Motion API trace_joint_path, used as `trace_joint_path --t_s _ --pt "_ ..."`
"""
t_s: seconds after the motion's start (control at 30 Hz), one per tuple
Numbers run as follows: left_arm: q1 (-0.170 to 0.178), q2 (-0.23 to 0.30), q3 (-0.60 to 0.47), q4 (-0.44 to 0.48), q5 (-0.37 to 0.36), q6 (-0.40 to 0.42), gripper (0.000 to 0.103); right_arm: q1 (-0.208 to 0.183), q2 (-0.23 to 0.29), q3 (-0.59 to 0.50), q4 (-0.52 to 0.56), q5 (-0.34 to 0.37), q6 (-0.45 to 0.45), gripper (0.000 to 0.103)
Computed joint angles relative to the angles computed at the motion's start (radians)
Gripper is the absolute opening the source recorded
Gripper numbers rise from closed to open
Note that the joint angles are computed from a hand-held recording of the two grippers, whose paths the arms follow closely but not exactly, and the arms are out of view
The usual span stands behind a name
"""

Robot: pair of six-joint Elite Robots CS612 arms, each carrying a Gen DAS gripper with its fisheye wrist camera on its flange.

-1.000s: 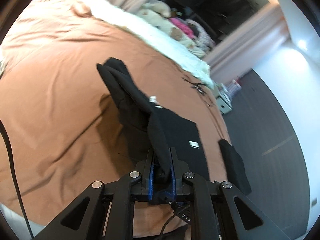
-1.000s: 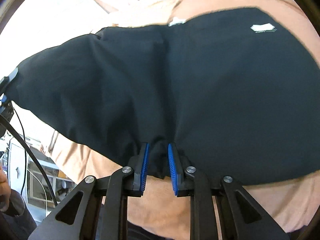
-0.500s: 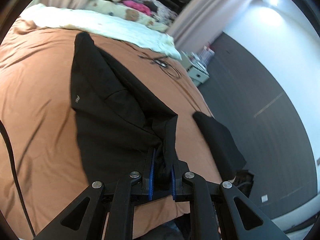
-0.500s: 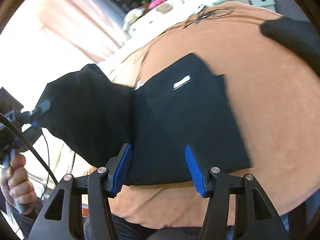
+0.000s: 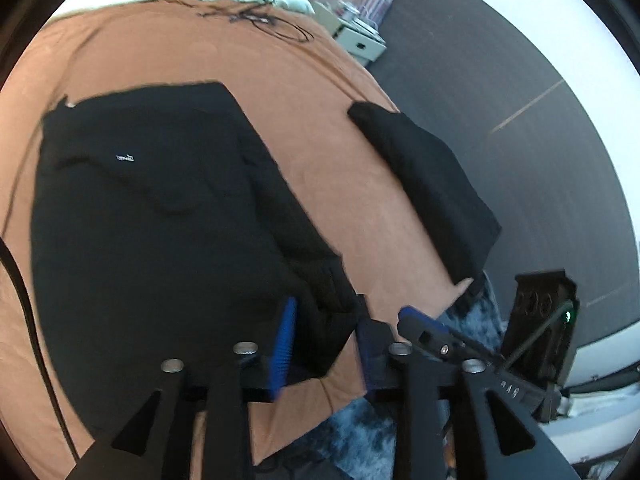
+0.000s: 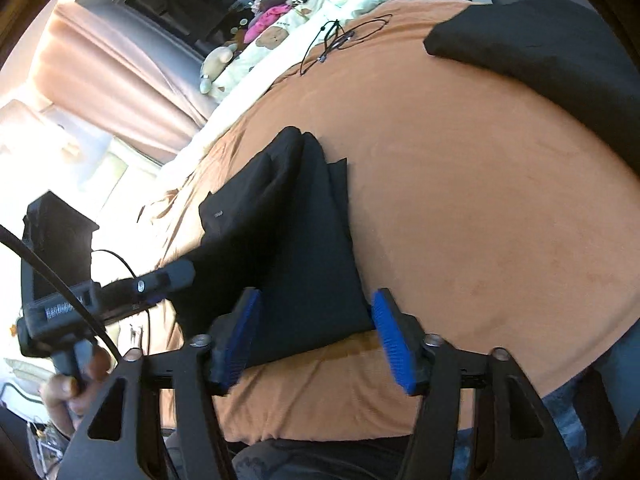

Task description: Fold large clothes

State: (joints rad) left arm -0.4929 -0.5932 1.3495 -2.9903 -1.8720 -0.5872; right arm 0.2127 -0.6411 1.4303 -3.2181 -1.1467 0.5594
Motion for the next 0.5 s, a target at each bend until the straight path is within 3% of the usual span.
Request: trace_joint_path --t_s 0.03,0.1,0.13,0.23,0.33,0.5 --pt "0.006 0.001 0.008 -0.027 -0.026 -0.01 0.057 -0.003 -0.007 0.008 -0.007 0.009 0.002 0.072" --pt "0.01 -0.016 0.044 -0.081 -0.012 -0.027 0.071 -0.005 0.005 -0.011 -0.012 0.052 0.008 0.072" --pt "0.013 -0.029 0.068 -0.11 0.015 -0.036 0.073 -0.007 0.017 -0.027 -0.01 0.069 0.008 0.072" --pt "0.02 -0.06 0.132 -0.153 0.068 -0.066 0.074 0.0 0.05 -0.091 0.029 0.101 -0.01 0.072" --pt "0.03 -0.092 0.188 -0.137 0.156 -0.09 0.074 0.003 0.08 -0.146 0.083 0.135 -0.045 0.072" --pt "0.042 -0.101 0.238 -0.102 0.221 -0.158 0.074 0.014 0.12 -0.233 0.182 0.147 -0.111 0.072"
